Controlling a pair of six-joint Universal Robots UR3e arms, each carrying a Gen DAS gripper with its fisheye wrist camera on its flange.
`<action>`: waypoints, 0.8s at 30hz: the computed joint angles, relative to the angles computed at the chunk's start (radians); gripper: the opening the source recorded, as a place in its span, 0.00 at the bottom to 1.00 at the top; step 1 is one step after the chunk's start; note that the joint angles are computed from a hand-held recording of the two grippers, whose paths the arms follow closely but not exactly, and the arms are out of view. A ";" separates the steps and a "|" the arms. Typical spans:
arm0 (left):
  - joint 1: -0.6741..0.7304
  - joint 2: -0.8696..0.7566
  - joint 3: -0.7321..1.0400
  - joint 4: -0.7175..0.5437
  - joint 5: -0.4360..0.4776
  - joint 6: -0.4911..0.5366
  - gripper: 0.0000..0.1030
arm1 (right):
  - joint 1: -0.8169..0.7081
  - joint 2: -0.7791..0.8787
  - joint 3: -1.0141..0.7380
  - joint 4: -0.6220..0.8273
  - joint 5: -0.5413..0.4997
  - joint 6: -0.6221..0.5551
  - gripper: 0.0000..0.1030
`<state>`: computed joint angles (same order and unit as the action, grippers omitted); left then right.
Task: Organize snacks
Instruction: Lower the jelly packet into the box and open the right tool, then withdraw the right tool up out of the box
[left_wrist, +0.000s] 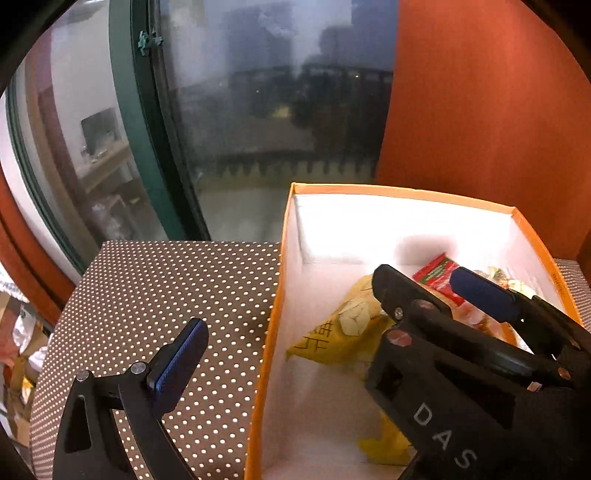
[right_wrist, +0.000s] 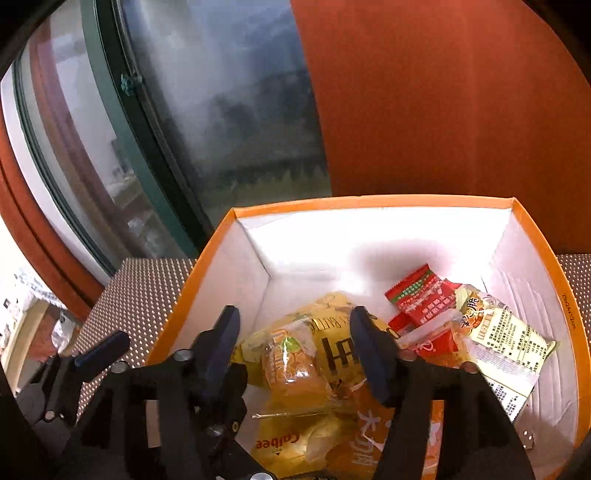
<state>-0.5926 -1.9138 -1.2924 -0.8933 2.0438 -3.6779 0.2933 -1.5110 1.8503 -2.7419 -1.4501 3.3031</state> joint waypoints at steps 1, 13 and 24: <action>-0.004 0.003 0.002 -0.004 0.001 0.000 0.96 | 0.004 -0.007 0.004 -0.002 -0.010 0.000 0.69; -0.098 0.009 0.050 -0.008 0.053 0.013 0.96 | -0.035 -0.169 0.098 0.030 -0.021 -0.024 0.90; -0.310 -0.005 0.142 -0.012 0.249 -0.027 0.96 | -0.095 -0.545 0.221 0.186 -0.046 -0.078 0.90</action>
<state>-0.9026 -1.9186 -1.1502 -0.9051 2.2933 -3.7051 0.1983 -2.0563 2.0712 -2.5556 -1.4960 3.2247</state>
